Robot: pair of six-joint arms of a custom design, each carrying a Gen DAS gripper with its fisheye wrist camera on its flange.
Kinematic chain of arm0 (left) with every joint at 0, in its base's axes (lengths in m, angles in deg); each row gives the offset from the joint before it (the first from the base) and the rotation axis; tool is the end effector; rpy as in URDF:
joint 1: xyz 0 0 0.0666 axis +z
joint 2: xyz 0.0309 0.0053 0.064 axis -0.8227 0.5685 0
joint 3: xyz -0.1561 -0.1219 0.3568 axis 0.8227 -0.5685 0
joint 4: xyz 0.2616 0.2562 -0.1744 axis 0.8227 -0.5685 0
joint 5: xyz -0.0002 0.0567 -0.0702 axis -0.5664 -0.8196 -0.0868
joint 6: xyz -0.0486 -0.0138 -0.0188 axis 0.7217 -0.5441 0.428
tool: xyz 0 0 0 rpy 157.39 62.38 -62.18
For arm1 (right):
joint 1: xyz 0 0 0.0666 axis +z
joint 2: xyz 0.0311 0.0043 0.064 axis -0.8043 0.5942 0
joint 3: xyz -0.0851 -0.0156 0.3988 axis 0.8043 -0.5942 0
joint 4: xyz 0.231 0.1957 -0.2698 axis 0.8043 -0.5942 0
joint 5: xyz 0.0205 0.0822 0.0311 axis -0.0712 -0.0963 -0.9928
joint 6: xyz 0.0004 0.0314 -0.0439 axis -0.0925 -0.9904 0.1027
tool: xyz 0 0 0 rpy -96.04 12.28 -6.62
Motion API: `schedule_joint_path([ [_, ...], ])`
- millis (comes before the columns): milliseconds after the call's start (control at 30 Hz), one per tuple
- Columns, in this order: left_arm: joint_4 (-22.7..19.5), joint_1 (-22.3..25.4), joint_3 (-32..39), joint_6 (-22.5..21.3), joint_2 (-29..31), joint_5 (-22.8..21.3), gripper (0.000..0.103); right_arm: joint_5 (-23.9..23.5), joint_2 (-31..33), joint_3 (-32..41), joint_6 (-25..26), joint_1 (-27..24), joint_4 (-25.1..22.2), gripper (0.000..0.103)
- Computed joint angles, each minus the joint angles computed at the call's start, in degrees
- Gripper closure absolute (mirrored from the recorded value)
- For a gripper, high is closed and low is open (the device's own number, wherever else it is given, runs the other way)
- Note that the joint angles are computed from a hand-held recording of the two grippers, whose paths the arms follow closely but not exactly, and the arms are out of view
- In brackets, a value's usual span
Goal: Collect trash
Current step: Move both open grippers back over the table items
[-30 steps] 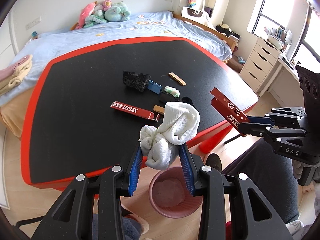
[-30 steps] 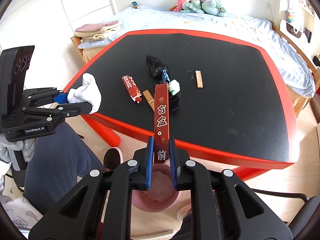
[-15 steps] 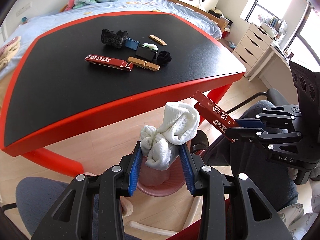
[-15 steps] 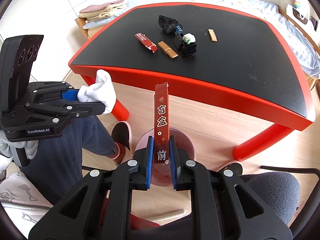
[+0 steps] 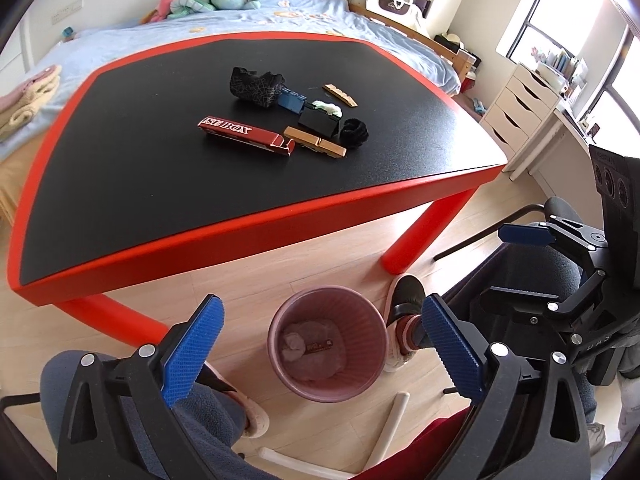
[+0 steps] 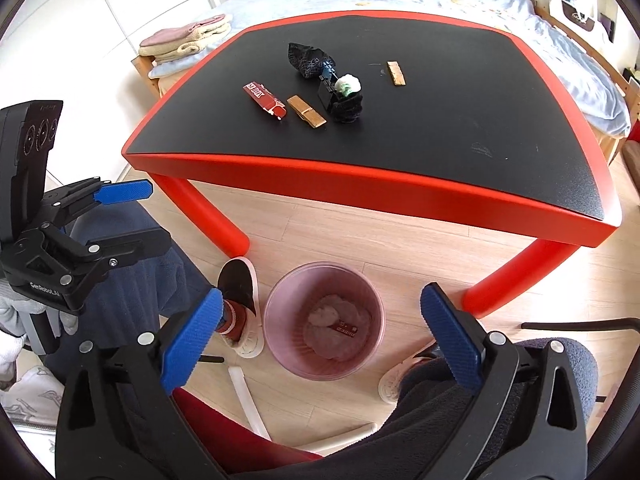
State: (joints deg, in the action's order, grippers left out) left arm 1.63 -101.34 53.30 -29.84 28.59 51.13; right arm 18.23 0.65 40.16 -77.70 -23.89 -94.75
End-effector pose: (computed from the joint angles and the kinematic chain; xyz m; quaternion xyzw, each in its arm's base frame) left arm 0.3408 -0.3416 0.4333 -0.0090 0.9568 -0.1082 0.2699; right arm 0.3552 0.2108 0.4131 -0.3008 0.9169 0.1589 0.2089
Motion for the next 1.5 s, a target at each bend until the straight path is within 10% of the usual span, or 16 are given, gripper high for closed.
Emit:
schedule_joint_path([
  [733,-1.27,2.29,0.75,-0.31,-1.15,-0.04,0.008,-0.13,1.49,2.95,0.15,-0.29,-0.56,0.004],
  [1500,-2.75,11.82,11.45,-16.48,4.17,1.66,0.008,0.91,16.07,25.2,3.96,-1.76,-3.01,0.004],
])
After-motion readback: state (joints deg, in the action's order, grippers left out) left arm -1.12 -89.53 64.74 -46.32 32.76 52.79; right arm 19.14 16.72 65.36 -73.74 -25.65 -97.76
